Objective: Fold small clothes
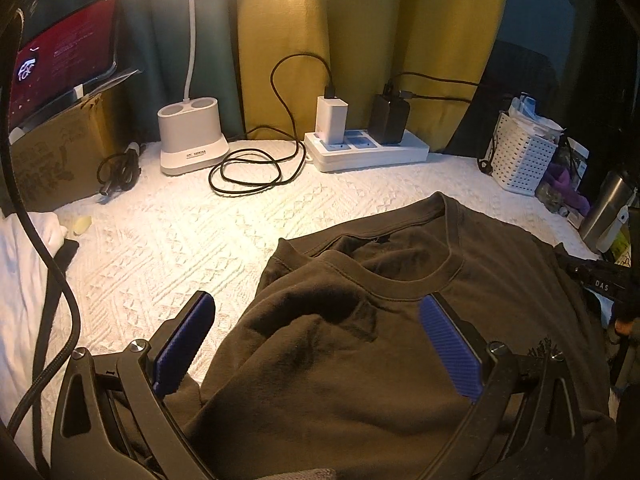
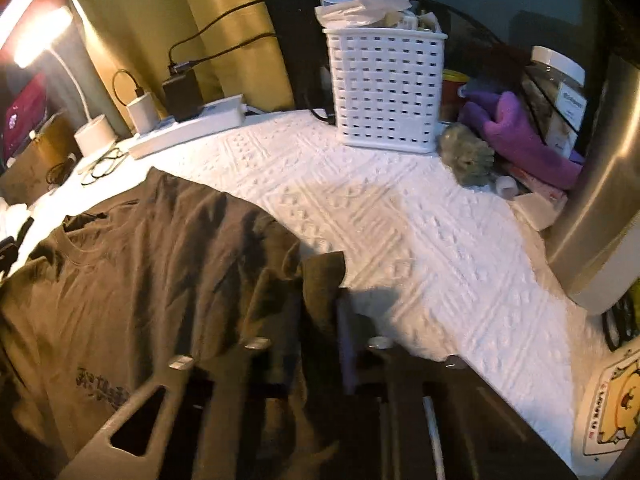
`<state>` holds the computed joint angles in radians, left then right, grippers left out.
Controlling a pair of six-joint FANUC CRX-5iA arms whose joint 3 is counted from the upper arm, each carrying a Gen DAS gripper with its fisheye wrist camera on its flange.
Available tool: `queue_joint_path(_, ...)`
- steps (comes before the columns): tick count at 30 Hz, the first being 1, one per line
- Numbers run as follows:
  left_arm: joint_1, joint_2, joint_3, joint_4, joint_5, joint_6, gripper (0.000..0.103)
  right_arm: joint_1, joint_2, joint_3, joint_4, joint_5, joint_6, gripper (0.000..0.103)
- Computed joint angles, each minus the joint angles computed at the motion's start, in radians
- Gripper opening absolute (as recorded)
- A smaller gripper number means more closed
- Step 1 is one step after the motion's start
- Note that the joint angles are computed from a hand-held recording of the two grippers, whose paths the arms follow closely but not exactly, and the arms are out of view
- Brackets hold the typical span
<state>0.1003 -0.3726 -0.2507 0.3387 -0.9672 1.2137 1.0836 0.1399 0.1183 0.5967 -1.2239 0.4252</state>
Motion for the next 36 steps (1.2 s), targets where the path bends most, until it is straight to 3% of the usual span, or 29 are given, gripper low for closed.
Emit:
queue_joint_path(12,0.028,-0.032,-0.019,0.024,0.006,-0.026,0.101,0.072,-0.070,-0.039,0.164,-0.138,-0.138,0.009)
queue_joint_path(21,0.085,-0.066,-0.047,0.062,0.006,-0.063,0.101,0.140,-0.007,0.081,0.197,-0.115,-0.075,0.009)
queue_joint_path(28,0.140,-0.093,-0.069,0.085,0.000,-0.086,0.101,0.183,0.117,0.246,0.109,-0.043,0.076,0.009)
queue_joint_path(36,0.213,-0.122,-0.083,0.078,-0.016,-0.117,0.101,0.178,0.216,0.330,-0.065,-0.047,0.174,0.009)
